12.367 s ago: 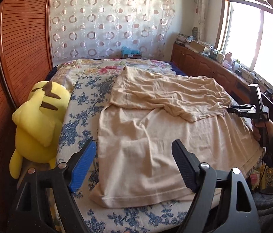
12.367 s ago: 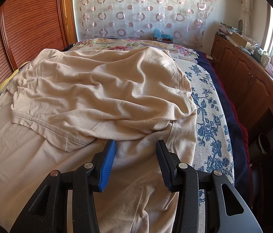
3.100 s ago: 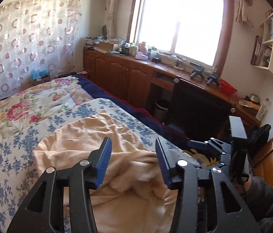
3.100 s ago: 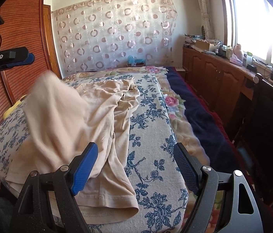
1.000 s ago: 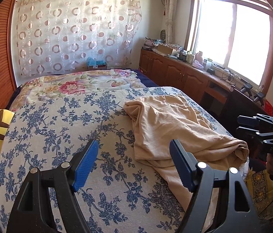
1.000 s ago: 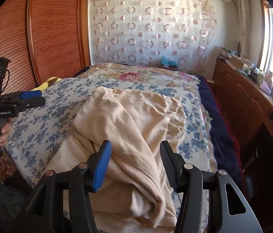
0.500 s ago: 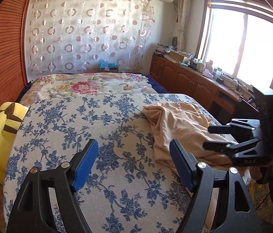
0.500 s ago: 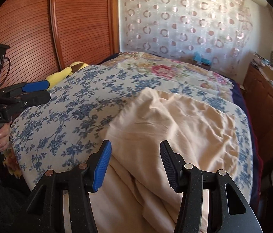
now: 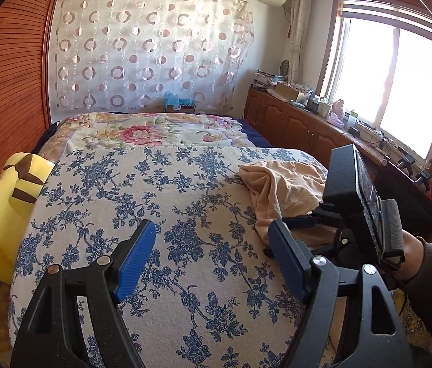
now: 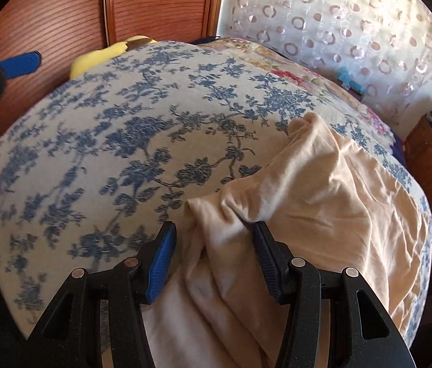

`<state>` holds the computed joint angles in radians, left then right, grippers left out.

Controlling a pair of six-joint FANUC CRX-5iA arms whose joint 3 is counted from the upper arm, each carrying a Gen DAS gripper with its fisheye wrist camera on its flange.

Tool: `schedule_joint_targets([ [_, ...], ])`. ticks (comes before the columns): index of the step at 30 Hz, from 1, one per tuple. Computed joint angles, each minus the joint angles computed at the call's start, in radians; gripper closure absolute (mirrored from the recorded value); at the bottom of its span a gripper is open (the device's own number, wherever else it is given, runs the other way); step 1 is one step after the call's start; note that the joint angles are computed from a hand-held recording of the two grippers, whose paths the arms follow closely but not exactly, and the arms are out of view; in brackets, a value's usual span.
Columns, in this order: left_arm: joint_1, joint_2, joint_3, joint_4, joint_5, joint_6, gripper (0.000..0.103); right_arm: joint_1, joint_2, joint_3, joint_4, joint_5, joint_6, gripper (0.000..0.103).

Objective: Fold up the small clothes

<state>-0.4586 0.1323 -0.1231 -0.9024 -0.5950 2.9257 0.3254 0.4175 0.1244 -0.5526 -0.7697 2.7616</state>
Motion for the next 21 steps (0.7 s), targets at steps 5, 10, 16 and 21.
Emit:
schedule_joint_targets([
  [5, 0.005, 0.007, 0.0, 0.017, 0.011, -0.016, 0.026, -0.045, 0.017, 0.055, -0.076, -0.062, 0.004, 0.093],
  [10, 0.008, 0.02, 0.008, 0.037, 0.021, -0.045, 0.026, -0.126, 0.011, 0.113, -0.198, -0.101, 0.04, 0.095],
  [16, 0.009, 0.03, 0.013, 0.049, 0.031, -0.059, 0.026, -0.165, 0.042, 0.219, -0.179, -0.064, -0.011, 0.095],
  [21, 0.009, 0.036, 0.017, 0.056, 0.034, -0.066, 0.026, -0.157, 0.11, 0.313, -0.047, 0.02, -0.142, 0.095],
])
